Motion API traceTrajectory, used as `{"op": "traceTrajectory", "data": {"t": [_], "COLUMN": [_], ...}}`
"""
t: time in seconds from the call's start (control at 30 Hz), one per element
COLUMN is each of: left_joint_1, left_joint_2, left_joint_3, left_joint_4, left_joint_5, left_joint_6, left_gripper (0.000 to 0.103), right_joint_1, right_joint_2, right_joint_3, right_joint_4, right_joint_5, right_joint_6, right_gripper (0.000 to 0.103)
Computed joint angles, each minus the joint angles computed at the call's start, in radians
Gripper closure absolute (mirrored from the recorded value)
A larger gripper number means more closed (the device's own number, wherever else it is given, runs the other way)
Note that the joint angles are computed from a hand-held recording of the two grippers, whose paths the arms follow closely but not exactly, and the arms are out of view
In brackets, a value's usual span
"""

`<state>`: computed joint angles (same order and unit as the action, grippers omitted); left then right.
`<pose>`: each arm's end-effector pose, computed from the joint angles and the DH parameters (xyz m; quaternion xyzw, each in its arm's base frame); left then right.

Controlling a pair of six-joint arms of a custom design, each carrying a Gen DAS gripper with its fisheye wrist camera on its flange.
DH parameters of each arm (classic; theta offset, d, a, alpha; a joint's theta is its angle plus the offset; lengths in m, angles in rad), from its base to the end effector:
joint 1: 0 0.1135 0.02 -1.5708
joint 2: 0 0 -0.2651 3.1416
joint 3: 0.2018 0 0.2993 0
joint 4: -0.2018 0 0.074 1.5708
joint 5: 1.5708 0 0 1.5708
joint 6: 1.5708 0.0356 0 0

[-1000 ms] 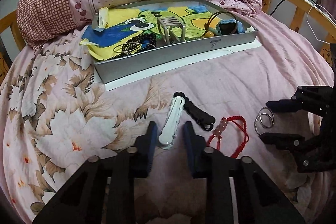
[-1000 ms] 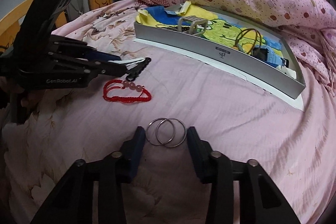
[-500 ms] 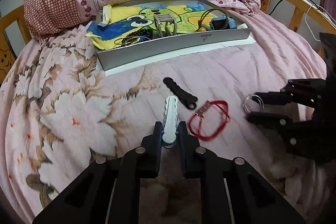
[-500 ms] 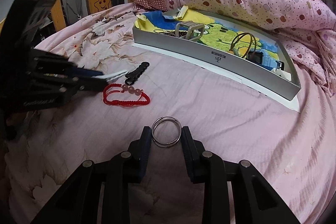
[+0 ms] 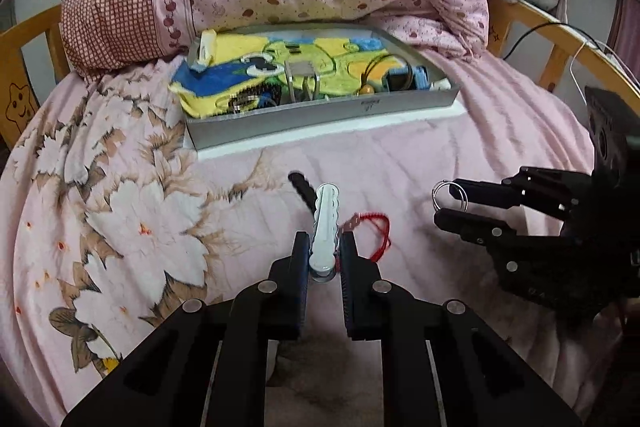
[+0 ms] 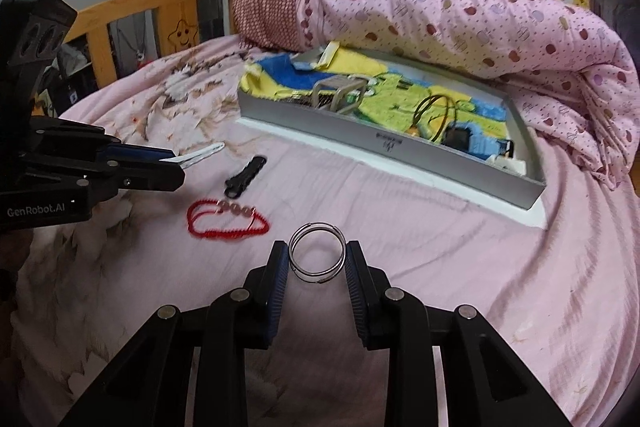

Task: Organize jewelry
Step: 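Carry the clip into the tray with the left tool while the right tool carries the rings there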

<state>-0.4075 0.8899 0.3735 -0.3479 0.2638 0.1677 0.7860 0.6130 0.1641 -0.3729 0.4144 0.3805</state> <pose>0.1874 -0.0910 0.1444 0.3075 0.8790 -0.1635 0.3257 0.1274 0.1073 0.1148 -0.1097 0.9073 0.0373 0.4042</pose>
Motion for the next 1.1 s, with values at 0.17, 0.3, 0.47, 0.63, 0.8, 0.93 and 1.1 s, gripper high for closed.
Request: {"op": "traceTrajectory", "data": {"t": [0.17,0.3,0.47,0.63,0.8,0.93,1.1], "left_joint_1": [-0.012,-0.003,0.017,0.043,0.067,0.079,0.077], "left_joint_2": [0.092,0.208,0.365,0.529,0.649,0.713,0.734], "left_joint_3": [0.059,0.133,0.244,0.357,0.438,0.473,0.487], "left_joint_4": [0.08,0.165,0.245,0.273,0.251,0.233,0.232], "left_joint_5": [-0.03,-0.055,-0.072,-0.051,-0.011,0.018,0.023], "left_joint_6": [-0.037,-0.089,-0.115,-0.1,-0.12,-0.128,-0.123], "left_gripper": [0.091,0.091,0.091,0.091,0.091,0.091,0.091], "right_joint_1": [-0.092,-0.215,-0.344,-0.44,-0.494,-0.511,-0.528], "right_joint_2": [0.044,0.175,0.406,0.589,0.701,0.751,0.763], "right_joint_3": [0.013,0.053,0.15,0.237,0.29,0.314,0.325], "right_joint_4": [0.125,0.322,0.526,0.588,0.577,0.562,0.541], "right_joint_5": [-0.029,-0.1,-0.197,-0.283,-0.341,-0.359,-0.373], "right_joint_6": [-0.071,-0.157,-0.227,-0.227,-0.209,-0.183,-0.154], "right_gripper": [0.076,0.076,0.076,0.076,0.076,0.076,0.075]}}
